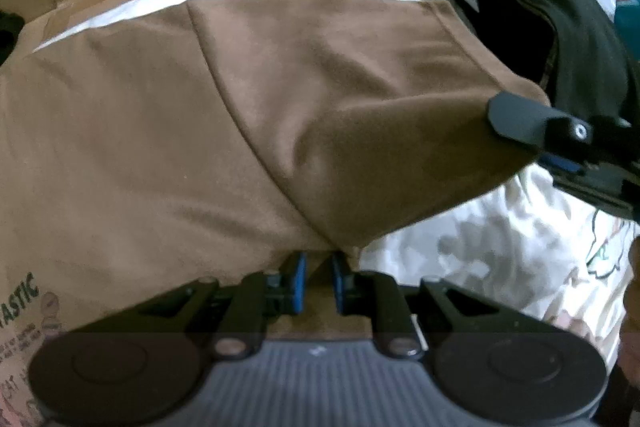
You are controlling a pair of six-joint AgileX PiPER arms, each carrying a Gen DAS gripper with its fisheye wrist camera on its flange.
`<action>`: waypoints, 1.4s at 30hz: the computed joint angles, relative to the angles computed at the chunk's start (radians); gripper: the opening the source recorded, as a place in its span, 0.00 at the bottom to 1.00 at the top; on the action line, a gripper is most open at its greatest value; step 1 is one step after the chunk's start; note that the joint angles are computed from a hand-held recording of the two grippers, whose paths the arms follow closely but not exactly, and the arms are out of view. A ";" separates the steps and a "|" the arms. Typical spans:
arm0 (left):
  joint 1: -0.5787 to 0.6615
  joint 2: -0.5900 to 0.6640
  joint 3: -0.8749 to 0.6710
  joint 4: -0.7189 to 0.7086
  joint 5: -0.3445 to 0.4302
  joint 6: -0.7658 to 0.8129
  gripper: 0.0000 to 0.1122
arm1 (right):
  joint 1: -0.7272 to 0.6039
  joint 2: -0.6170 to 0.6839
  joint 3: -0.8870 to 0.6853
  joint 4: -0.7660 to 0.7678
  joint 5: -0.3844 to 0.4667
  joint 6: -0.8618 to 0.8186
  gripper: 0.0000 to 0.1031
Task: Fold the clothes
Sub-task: 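Fold the held sleeve over the shirt body and open the right gripper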
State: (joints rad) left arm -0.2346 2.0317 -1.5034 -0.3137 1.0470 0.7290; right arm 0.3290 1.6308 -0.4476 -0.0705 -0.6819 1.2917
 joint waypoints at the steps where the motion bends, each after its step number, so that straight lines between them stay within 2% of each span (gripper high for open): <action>1: 0.002 -0.003 0.009 -0.007 -0.010 0.010 0.13 | 0.007 -0.006 0.013 0.006 -0.009 -0.008 0.10; 4: 0.012 -0.006 0.027 -0.031 -0.026 0.031 0.13 | 0.009 -0.007 -0.009 -0.036 -0.003 -0.011 0.10; 9: 0.050 0.006 0.020 -0.082 -0.004 0.064 0.13 | 0.044 -0.031 -0.029 -0.084 0.029 -0.047 0.10; 13: 0.068 0.006 0.027 -0.107 -0.001 0.095 0.13 | 0.068 -0.024 -0.017 -0.121 0.012 -0.059 0.09; 15: 0.085 0.007 0.014 -0.128 0.024 0.113 0.13 | 0.074 -0.013 -0.015 -0.130 0.003 -0.059 0.09; 16: 0.094 0.005 0.010 -0.140 0.035 0.126 0.14 | 0.077 -0.009 -0.015 -0.130 -0.001 -0.064 0.09; 18: 0.116 -0.018 0.030 -0.162 0.035 0.178 0.30 | 0.082 -0.003 -0.014 -0.126 -0.007 -0.076 0.09; 19: 0.125 -0.033 0.044 -0.166 0.030 0.198 0.43 | 0.085 -0.002 -0.013 -0.123 -0.010 -0.081 0.09; 20: 0.134 -0.047 0.058 -0.169 0.026 0.217 0.47 | 0.086 -0.002 -0.013 -0.123 -0.011 -0.081 0.09; 24: 0.177 -0.073 0.067 -0.144 0.041 0.240 0.47 | 0.091 -0.001 -0.018 -0.127 0.000 -0.087 0.10; 36: 0.244 -0.024 -0.051 -0.052 0.057 0.152 0.55 | 0.134 0.028 -0.069 -0.164 0.084 -0.114 0.10; 42: 0.267 -0.031 -0.054 -0.053 0.061 0.162 0.56 | 0.177 0.057 -0.131 -0.188 0.192 -0.164 0.11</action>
